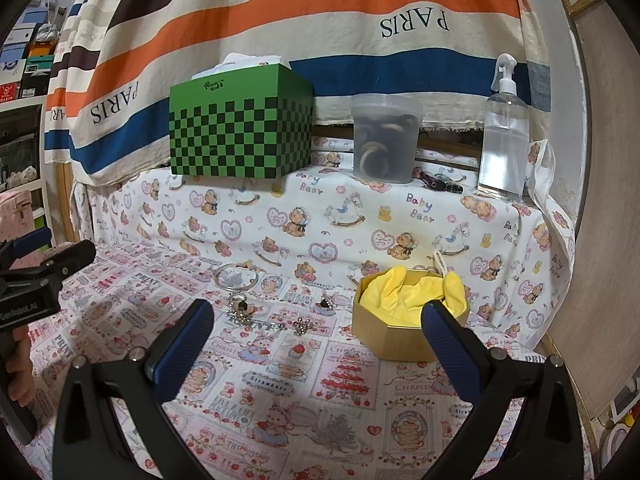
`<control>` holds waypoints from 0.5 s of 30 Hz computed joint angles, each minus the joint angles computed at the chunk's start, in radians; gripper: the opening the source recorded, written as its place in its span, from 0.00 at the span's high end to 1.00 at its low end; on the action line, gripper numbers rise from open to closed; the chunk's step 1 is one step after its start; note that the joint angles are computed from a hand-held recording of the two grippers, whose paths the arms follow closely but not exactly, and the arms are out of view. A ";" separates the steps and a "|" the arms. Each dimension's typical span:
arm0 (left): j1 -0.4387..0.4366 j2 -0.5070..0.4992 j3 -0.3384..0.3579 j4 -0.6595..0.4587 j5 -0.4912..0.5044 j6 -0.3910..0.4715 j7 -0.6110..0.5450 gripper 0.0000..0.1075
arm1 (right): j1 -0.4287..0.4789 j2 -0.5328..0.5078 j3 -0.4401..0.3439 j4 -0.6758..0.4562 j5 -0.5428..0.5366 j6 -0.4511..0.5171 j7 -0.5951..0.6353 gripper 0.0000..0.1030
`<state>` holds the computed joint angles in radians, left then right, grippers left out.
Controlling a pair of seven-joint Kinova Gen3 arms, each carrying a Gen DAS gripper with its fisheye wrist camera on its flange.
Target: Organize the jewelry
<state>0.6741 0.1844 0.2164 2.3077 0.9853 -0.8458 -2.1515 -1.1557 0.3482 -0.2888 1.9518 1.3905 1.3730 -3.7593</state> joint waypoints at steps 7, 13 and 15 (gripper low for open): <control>0.005 0.001 0.002 0.000 0.004 -0.005 -0.005 0.04 | 0.002 0.003 0.001 -0.002 -0.002 0.000 0.001 0.00; 0.003 -0.002 0.002 -0.002 0.012 -0.006 -0.006 0.04 | 0.002 0.001 0.002 0.001 -0.002 -0.002 -0.001 0.00; 0.002 -0.002 0.002 -0.002 0.012 -0.008 -0.005 0.04 | 0.002 0.002 0.001 -0.003 -0.004 -0.001 0.002 0.00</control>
<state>0.6759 0.1820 0.2184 2.3061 0.9976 -0.8534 -2.1561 -1.1532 0.3501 -0.2873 1.9490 1.3870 1.3716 -3.7570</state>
